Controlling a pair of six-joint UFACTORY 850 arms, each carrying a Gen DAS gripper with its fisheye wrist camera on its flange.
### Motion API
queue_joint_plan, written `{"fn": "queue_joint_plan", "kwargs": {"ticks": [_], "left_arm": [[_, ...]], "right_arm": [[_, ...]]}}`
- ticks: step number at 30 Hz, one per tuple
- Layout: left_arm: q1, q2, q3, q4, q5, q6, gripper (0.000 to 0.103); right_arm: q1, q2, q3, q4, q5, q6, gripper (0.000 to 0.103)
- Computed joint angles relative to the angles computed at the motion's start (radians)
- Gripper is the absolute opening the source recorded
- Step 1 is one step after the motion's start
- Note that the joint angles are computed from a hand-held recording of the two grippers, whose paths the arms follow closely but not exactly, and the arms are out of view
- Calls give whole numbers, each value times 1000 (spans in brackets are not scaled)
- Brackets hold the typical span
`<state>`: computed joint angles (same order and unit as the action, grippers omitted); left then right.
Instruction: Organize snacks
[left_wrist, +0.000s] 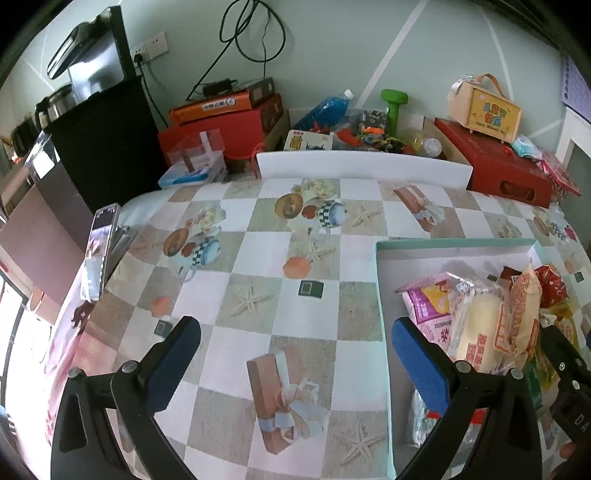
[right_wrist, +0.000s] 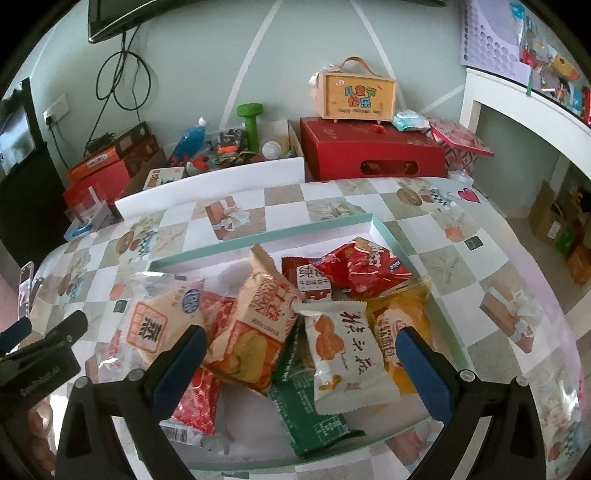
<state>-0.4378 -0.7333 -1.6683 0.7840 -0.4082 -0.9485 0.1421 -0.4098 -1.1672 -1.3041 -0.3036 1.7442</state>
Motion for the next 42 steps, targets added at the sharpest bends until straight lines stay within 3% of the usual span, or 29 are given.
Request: {"fn": "queue_joint_plan", "kwargs": {"ticks": [7, 13, 25, 42], "left_arm": [[8, 46, 68, 3, 19, -23, 103], [23, 84, 129, -111, 32, 54, 103], [38, 155, 258, -190, 48, 108, 103], [38, 209, 332, -169, 50, 88, 103]], "right_arm": [[31, 33, 31, -90, -22, 84, 103], [59, 65, 81, -161, -36, 173, 103], [103, 115, 180, -183, -41, 217, 103], [143, 162, 225, -195, -98, 248, 103]]}}
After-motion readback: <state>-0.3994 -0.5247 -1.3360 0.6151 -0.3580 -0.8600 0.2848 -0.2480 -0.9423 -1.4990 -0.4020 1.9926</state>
